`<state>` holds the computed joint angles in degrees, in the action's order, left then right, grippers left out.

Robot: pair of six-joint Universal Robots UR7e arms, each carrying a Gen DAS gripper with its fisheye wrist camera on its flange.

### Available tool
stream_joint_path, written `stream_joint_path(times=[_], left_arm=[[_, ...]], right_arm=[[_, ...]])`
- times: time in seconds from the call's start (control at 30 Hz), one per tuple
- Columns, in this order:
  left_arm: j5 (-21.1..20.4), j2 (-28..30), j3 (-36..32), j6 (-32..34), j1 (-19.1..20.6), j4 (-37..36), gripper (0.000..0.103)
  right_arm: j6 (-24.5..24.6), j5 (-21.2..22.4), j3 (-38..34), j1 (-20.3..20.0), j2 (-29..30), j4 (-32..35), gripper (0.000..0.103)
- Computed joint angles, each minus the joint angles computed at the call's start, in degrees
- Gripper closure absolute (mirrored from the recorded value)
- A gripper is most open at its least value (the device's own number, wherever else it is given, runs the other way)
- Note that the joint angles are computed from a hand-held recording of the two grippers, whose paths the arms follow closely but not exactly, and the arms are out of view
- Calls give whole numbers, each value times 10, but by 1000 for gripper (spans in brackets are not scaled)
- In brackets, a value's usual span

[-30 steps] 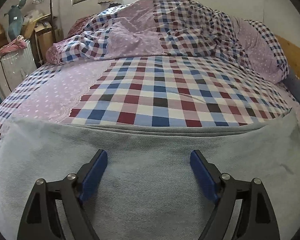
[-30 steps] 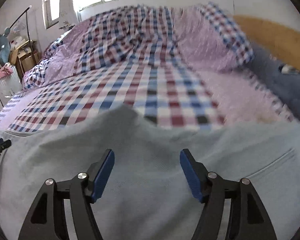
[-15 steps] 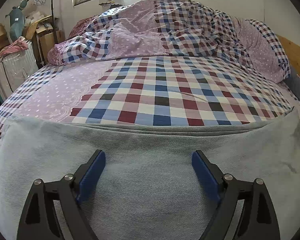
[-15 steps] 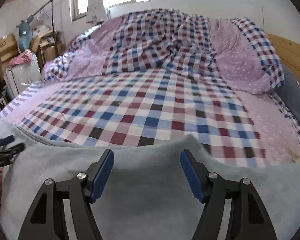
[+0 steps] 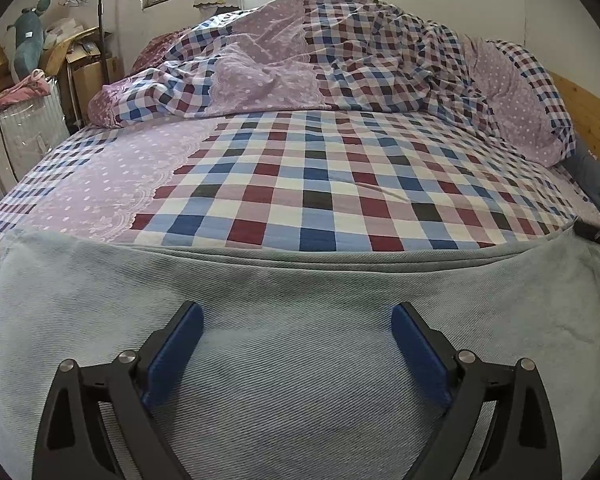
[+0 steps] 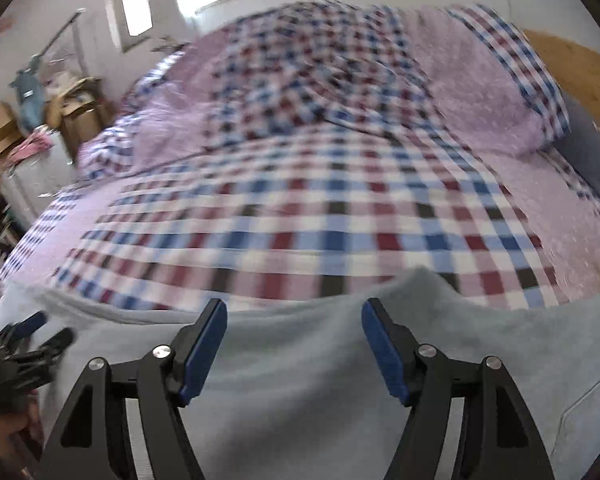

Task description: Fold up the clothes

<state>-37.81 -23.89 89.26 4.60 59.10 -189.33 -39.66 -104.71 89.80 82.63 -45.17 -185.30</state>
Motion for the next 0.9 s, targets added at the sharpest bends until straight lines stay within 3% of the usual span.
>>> stream_joint_path(times=[0.1,0.17,0.27,0.37,0.53,0.67,0.9], left_arm=[[-1,0,-2,1,1,3,5],[-2,0,-3,1,1,4,5],[-2,0,-3,0,1,5,5],[-3,1,-5,0,2,8,4],[1,4,-10,-1,1,13,3],[2,4,-10,1,1,15,3],[7,-5,5,-12,-6,-4,3]], right_arm=[[-41,-10,-2,11,23,-4,15],[-55,-40,-17,15,46,13,12],[-46,-70,-41,15,64,53,11],[-40,-89,-34,22,61,38,11],[-62,-64,-14,25,57,37,9],[-31,-40,-30,13,54,89,7],[-40,-32,-27,10,58,73,7]])
